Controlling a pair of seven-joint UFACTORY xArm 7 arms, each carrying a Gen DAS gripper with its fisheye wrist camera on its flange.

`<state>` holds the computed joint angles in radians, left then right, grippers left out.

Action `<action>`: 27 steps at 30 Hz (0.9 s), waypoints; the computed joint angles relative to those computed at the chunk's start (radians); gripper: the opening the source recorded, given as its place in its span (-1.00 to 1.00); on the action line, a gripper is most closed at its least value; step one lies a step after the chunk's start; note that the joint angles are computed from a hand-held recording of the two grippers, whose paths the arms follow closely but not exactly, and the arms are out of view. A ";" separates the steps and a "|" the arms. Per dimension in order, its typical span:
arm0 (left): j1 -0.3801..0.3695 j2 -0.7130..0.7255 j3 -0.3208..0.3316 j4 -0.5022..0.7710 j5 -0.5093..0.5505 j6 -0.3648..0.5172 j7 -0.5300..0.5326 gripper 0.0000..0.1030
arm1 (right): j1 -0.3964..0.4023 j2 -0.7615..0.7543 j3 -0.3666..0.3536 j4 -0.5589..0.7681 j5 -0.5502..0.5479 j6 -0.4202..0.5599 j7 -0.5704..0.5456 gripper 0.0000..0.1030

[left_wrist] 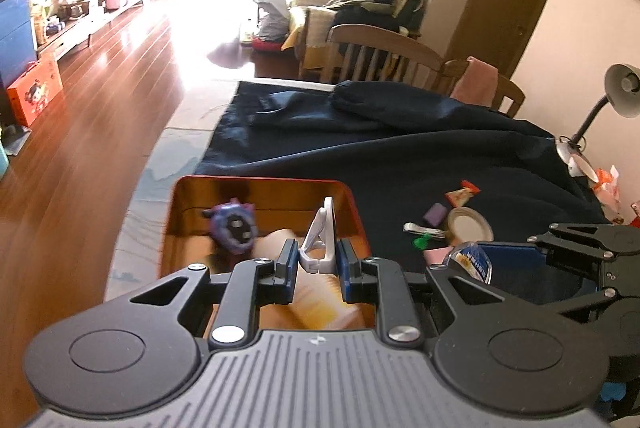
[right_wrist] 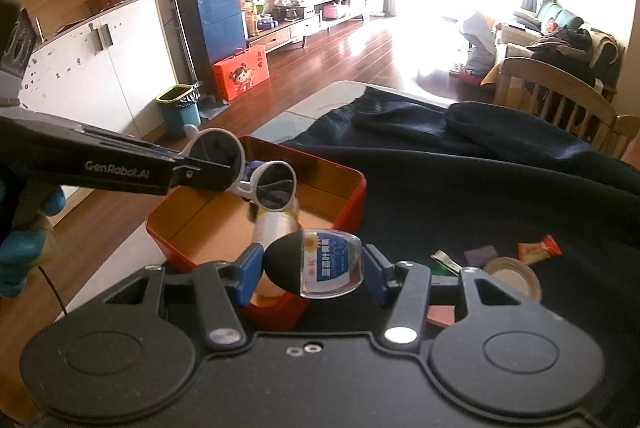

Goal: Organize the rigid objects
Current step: 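Carry the blue-labeled bottle in the right tool while the left tool carries the sunglasses to the tin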

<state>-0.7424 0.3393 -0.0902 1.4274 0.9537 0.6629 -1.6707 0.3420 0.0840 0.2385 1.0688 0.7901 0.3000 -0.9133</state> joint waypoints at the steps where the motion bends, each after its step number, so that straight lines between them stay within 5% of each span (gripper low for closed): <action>1: 0.003 -0.013 0.002 -0.021 0.002 -0.004 -0.006 -0.61 | 0.006 0.011 0.002 0.009 -0.014 -0.004 0.015 0.02; 19: 0.102 -0.065 -0.017 -0.181 -0.013 -0.084 -0.011 -0.62 | 0.101 0.309 -0.034 0.297 -0.608 -0.003 0.494 0.02; 27: 0.109 -0.044 -0.007 -0.190 -0.050 -0.143 0.038 -0.62 | 0.123 0.431 -0.049 0.447 -0.745 0.056 0.619 0.02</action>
